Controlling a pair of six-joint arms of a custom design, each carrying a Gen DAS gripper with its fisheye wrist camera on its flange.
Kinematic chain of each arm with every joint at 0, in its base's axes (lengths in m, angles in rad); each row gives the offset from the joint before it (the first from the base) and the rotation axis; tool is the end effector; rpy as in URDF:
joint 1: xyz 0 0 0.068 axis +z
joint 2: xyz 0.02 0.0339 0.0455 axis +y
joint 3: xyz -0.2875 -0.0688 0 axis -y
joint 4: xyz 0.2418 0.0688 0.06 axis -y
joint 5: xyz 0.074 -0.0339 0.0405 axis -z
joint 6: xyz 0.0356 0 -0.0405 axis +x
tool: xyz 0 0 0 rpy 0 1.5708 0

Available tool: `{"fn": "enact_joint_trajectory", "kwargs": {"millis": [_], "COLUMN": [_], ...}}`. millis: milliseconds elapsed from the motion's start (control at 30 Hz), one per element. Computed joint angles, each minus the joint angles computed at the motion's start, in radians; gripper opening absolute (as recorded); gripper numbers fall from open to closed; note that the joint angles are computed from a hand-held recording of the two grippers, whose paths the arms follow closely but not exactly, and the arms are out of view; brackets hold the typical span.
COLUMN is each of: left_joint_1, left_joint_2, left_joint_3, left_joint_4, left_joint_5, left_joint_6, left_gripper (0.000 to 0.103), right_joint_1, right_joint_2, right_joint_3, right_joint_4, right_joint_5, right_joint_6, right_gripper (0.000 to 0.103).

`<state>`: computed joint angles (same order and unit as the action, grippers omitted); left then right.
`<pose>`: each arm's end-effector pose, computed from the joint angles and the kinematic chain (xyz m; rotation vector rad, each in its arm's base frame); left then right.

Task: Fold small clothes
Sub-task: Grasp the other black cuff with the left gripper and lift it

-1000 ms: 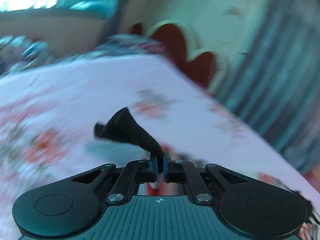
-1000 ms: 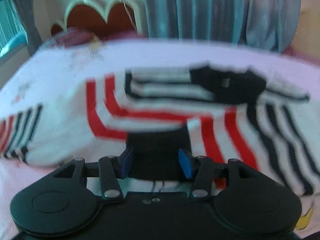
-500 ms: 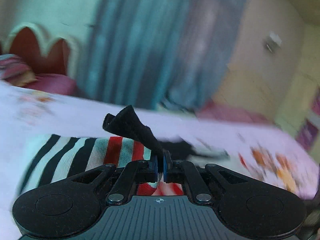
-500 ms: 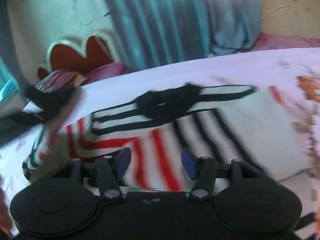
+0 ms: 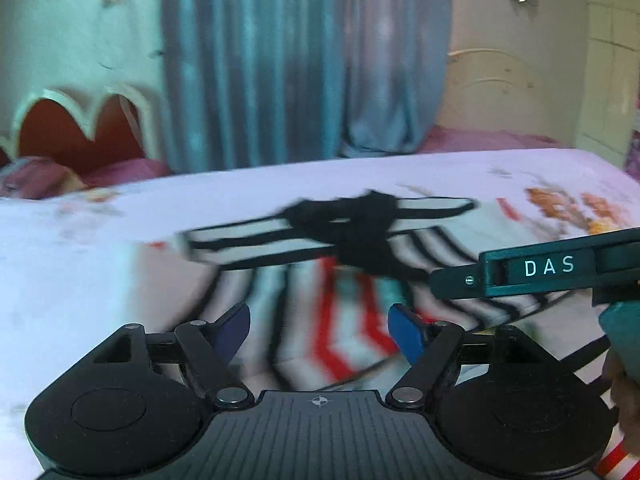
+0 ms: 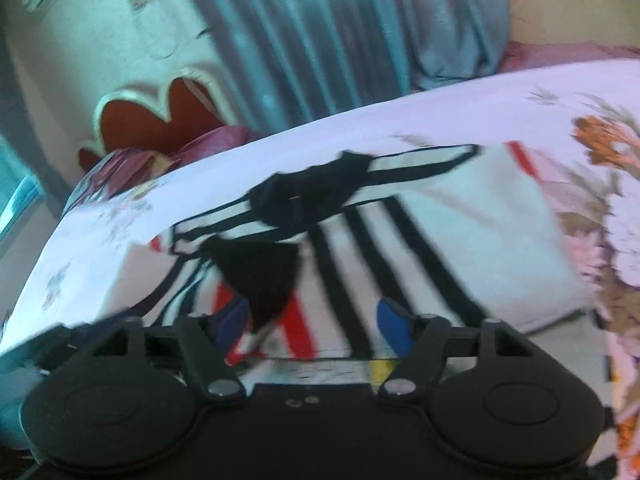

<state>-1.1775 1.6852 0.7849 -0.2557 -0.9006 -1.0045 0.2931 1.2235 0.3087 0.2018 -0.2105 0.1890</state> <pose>0.1365 -0.2561 0.1590 -0.0324 2.1763 0.0790 0.1888 0.0648 0.1576 -0.2317 2.3018 0.4893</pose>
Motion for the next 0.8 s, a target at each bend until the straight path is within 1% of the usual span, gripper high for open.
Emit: {"fn": "enact_joint_trajectory", "kwargs": {"millis": [67, 133, 167, 233, 267, 333, 367, 400, 433, 467, 500, 533, 567, 600, 667, 700, 767, 800], "left_joint_1": [-0.032, -0.058, -0.056, -0.059, -0.053, -0.022, 0.003, 0.029, 0.053, 0.074, 0.096, 0.114, 0.118, 0.124, 0.116, 0.107, 0.093, 0.092], "left_joint_2": [-0.046, -0.055, -0.058, -0.042, -0.02, 0.003, 0.004, 0.003, 0.001, 0.009, 0.008, 0.008, 0.023, 0.036, 0.044, 0.048, 0.078, 0.096], "left_joint_3": [-0.037, -0.062, -0.078, -0.111, -0.128, -0.16, -0.182, -0.201, -0.219, -0.23, -0.242, -0.254, -0.253, -0.249, -0.251, -0.246, -0.224, -0.216], "left_joint_4": [-0.155, -0.312, -0.353, -0.428, -0.436, -0.398, -0.347, -0.291, -0.232, -0.179, -0.126, -0.074, -0.048, -0.017, 0.024, 0.031, 0.031, 0.027], "left_joint_5": [-0.049, -0.068, -0.068, -0.062, -0.058, -0.048, -0.046, -0.048, -0.055, -0.063, -0.065, -0.069, -0.078, -0.084, -0.099, -0.104, -0.103, -0.092], "left_joint_6": [-0.143, -0.306, -0.354, -0.45, -0.48, -0.474, -0.449, -0.419, -0.383, -0.349, -0.305, -0.271, -0.263, -0.233, -0.185, -0.169, -0.127, -0.123], "left_gripper": [0.075, 0.075, 0.075, 0.075, 0.075, 0.075, 0.075, 0.075, 0.072, 0.057, 0.046, 0.044, 0.04, 0.034, 0.029, 0.024, 0.021, 0.019], "right_joint_1": [0.087, 0.166, 0.183, 0.202, 0.203, 0.201, 0.2, 0.198, 0.193, 0.188, 0.181, 0.172, 0.159, 0.14, 0.076, 0.046, -0.006, -0.029], "right_joint_2": [0.034, 0.112, 0.142, 0.203, 0.228, 0.255, 0.264, 0.265, 0.253, 0.236, 0.209, 0.164, 0.131, 0.095, 0.043, 0.044, 0.079, 0.117], "right_joint_3": [0.008, 0.036, 0.047, 0.077, 0.092, 0.109, 0.116, 0.118, 0.116, 0.109, 0.1, 0.083, 0.071, 0.059, 0.05, 0.051, 0.04, 0.041], "right_joint_4": [0.023, 0.05, 0.061, 0.072, 0.073, 0.078, 0.079, 0.081, 0.081, 0.085, 0.091, 0.099, 0.109, 0.116, 0.11, 0.11, 0.131, 0.132], "right_joint_5": [0.067, 0.146, 0.162, 0.19, 0.2, 0.206, 0.211, 0.211, 0.206, 0.205, 0.207, 0.22, 0.228, 0.231, 0.206, 0.193, 0.185, 0.174], "right_joint_6": [0.004, 0.001, 0.002, 0.021, 0.033, 0.045, 0.044, 0.044, 0.045, 0.044, 0.038, 0.032, 0.023, 0.011, -0.023, -0.044, -0.085, -0.093], "right_gripper": [0.071, 0.064, 0.062, 0.049, 0.044, 0.021, 0.016, 0.008, 0.007, 0.006, 0.006, 0.006, 0.006, 0.006, 0.006, 0.006, 0.006, 0.006]}}
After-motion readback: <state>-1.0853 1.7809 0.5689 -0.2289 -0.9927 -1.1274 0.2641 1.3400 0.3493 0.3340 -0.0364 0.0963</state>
